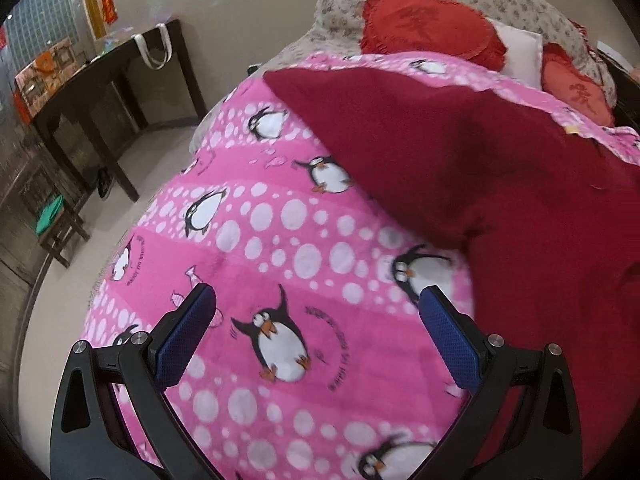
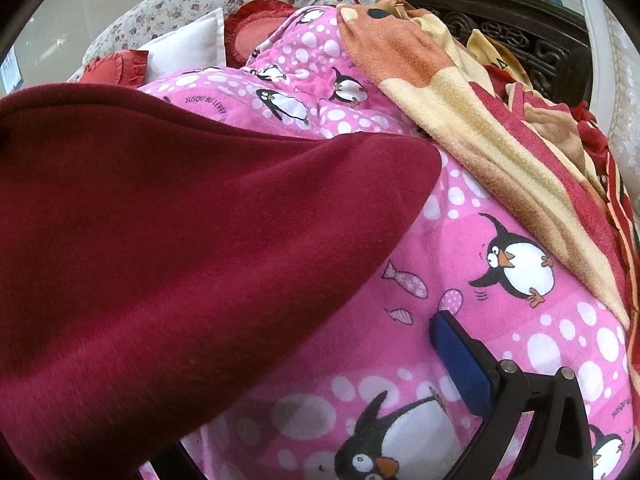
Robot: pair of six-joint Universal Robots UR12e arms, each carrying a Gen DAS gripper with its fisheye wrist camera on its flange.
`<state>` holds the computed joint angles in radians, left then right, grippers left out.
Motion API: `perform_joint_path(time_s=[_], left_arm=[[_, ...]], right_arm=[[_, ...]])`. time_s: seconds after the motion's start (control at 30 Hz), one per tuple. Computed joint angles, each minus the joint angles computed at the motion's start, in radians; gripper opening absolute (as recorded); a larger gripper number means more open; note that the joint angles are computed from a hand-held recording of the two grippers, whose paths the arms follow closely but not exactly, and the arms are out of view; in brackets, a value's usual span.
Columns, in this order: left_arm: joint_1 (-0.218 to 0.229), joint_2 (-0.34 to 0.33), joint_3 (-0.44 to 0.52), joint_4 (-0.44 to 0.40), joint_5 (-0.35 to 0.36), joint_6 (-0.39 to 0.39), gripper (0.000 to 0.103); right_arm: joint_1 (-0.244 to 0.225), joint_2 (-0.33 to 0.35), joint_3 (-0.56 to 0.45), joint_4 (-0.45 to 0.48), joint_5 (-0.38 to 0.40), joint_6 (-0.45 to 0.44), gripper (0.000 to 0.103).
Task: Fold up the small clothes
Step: 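Grasp the dark red sweater with the right tool and spread it flat on the quilt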
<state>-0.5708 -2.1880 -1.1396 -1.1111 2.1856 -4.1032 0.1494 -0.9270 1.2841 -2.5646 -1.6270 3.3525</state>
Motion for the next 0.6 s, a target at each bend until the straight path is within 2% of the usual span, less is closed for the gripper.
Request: perform_joint_path(time_s=[0.13, 0.23, 0.3, 0.37, 0.43, 0.5, 0.53, 0.6], left_arm=[[-0.014, -0.005, 0.024, 0.006, -0.010, 0.008, 0.102], [-0.020, -0.008, 0.038, 0.002, -0.022, 0.012, 0.102], [-0.025, -0.008, 0.042, 0.013, -0.031, 0.023, 0.102], [-0.031, -0.010, 0.045, 0.020, -0.031, 0.029, 0.102], [-0.036, -0.014, 0.050, 0.026, -0.036, 0.035, 0.102], [-0.040, -0.018, 0.056, 0.032, -0.043, 0.044, 0.102], [-0.043, -0.020, 0.058, 0.037, -0.045, 0.048, 0.102], [-0.048, -0.025, 0.065, 0.048, -0.050, 0.053, 0.102]], right_arm=[[-0.001, 0.006, -0.017, 0.029, -0.004, -0.007, 0.103], [-0.015, 0.000, -0.027, 0.085, 0.050, 0.023, 0.103], [-0.023, -0.014, -0.026, 0.141, 0.103, -0.009, 0.103], [-0.024, -0.037, -0.002, 0.156, 0.127, -0.082, 0.103], [-0.015, -0.061, 0.032, 0.149, 0.105, -0.147, 0.103], [-0.004, -0.071, 0.050, 0.140, 0.065, -0.166, 0.103], [0.001, -0.077, 0.064, 0.122, 0.046, -0.165, 0.103], [0.004, -0.087, 0.071, 0.149, 0.028, -0.117, 0.103]])
